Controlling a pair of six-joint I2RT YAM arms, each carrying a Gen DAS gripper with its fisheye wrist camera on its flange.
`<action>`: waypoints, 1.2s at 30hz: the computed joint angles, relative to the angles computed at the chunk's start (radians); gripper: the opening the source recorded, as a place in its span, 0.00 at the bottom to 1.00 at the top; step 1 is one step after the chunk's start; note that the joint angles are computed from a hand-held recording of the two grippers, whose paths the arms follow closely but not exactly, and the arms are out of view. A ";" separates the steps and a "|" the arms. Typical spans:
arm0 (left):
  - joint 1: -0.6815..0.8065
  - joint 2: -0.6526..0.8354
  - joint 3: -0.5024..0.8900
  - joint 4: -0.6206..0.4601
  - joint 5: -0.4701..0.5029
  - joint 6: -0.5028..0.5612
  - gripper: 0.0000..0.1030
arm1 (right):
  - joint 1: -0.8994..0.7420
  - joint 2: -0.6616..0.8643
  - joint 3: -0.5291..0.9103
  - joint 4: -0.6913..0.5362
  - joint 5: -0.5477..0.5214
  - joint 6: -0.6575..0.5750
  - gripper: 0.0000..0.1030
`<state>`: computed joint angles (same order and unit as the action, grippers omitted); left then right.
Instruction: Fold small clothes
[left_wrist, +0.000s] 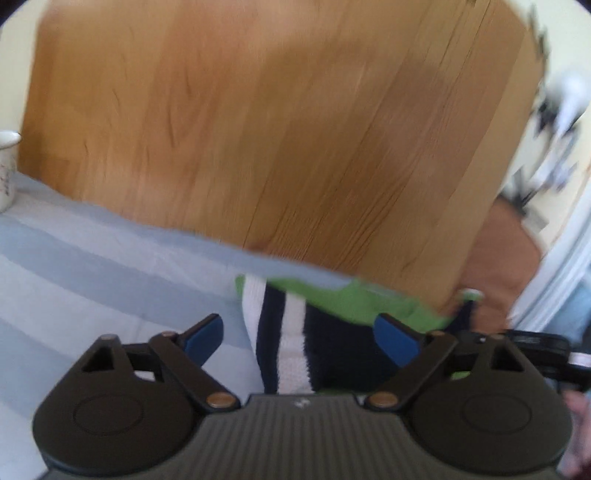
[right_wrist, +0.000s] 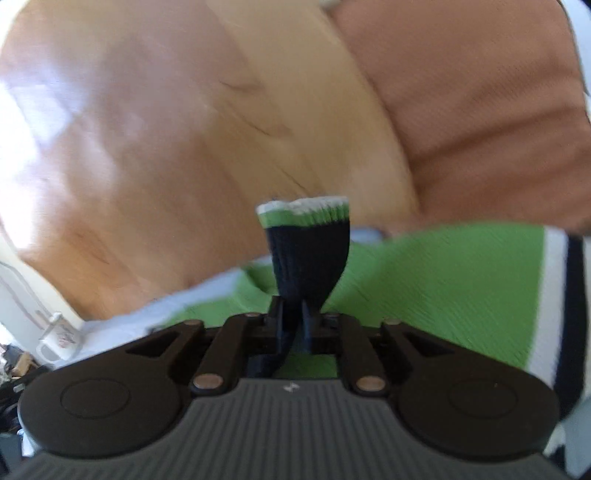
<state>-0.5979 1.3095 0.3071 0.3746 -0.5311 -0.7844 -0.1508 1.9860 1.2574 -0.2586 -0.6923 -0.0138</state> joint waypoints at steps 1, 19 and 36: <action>0.023 0.074 0.031 0.019 0.032 -0.007 0.76 | -0.010 0.016 0.009 -0.010 -0.012 0.004 0.30; 0.031 0.239 0.083 0.011 -0.057 -0.068 0.17 | 0.020 -0.067 -0.136 0.114 0.098 -0.142 0.22; -0.032 0.244 0.140 -0.048 -0.065 0.025 0.27 | -0.577 -0.064 -0.015 0.033 -0.080 0.028 0.36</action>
<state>-0.6300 1.5531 0.4475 0.3268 -0.5959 -0.7590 -0.7276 1.9222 1.2420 -0.2258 -0.7725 0.0143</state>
